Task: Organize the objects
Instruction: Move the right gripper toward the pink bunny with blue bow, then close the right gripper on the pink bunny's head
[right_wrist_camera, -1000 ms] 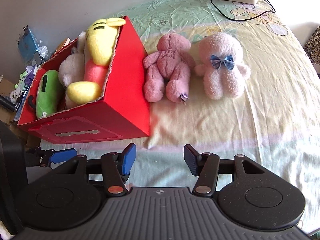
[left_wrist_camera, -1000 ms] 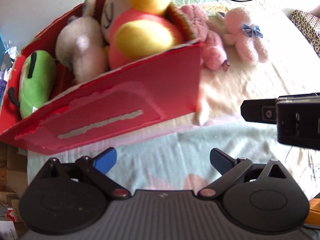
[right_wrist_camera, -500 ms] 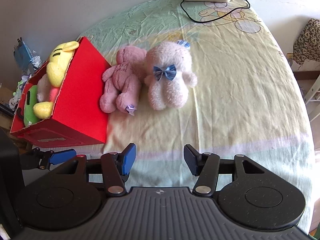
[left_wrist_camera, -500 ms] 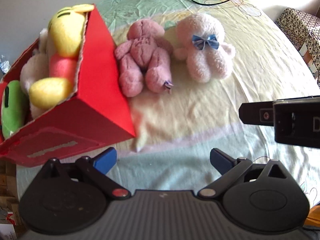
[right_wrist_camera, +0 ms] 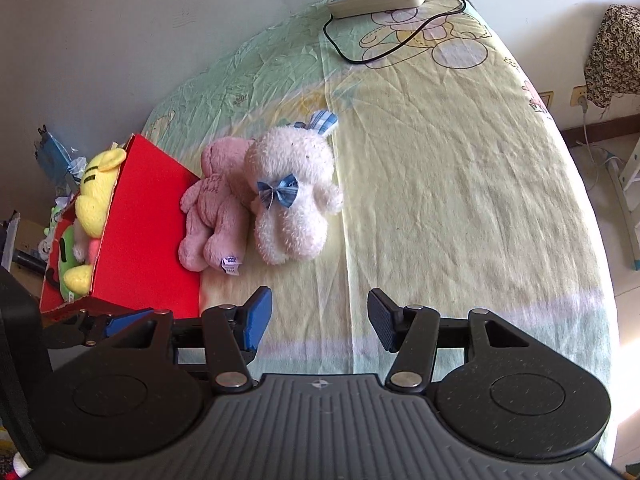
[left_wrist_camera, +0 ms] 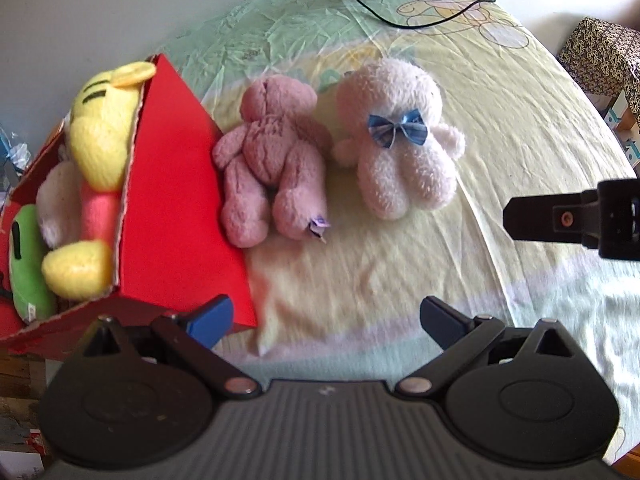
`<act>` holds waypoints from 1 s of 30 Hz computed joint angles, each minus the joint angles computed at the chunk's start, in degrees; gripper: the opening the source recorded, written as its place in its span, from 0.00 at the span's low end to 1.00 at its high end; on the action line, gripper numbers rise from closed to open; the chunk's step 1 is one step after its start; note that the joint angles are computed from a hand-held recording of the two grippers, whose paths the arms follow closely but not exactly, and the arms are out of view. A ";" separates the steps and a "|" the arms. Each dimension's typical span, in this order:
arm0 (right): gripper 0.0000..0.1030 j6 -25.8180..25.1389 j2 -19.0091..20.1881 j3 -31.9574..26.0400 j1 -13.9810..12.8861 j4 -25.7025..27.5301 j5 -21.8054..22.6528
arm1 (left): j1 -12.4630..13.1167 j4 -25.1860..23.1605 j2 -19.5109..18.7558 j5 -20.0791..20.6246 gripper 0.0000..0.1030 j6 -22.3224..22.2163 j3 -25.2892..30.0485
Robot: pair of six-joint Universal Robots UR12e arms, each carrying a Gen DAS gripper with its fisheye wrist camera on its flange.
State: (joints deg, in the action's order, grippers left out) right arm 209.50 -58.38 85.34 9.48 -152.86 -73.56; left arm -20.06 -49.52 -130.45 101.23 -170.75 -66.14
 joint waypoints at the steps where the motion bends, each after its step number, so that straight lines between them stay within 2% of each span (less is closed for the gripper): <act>1: 0.55 0.17 0.15 -0.11 -0.13 -0.35 0.31 | 0.02 -0.14 -0.27 0.01 0.97 -0.10 0.40; 7: 0.55 1.05 1.32 -1.17 -0.93 -1.84 2.63 | 0.16 -1.50 -1.68 -1.26 0.98 -1.82 2.96; 15: 0.55 3.76 2.79 -2.04 -2.20 -4.86 4.98 | 0.08 -1.34 -2.06 -4.84 0.99 -0.53 3.74; 19: 0.56 4.70 3.66 -2.62 -2.90 -5.10 6.91 | 0.00 0.19 -2.79 -5.83 0.99 0.68 4.27; 26: 0.56 6.48 6.03 -4.57 -3.75 -6.74 10.85 | 0.94 7.63 -4.78 -11.49 0.97 2.35 5.69; 30: 0.56 6.81 7.76 -6.35 -3.95 -7.26 12.12 | 1.34 5.43 -6.87 -14.09 0.92 2.68 8.96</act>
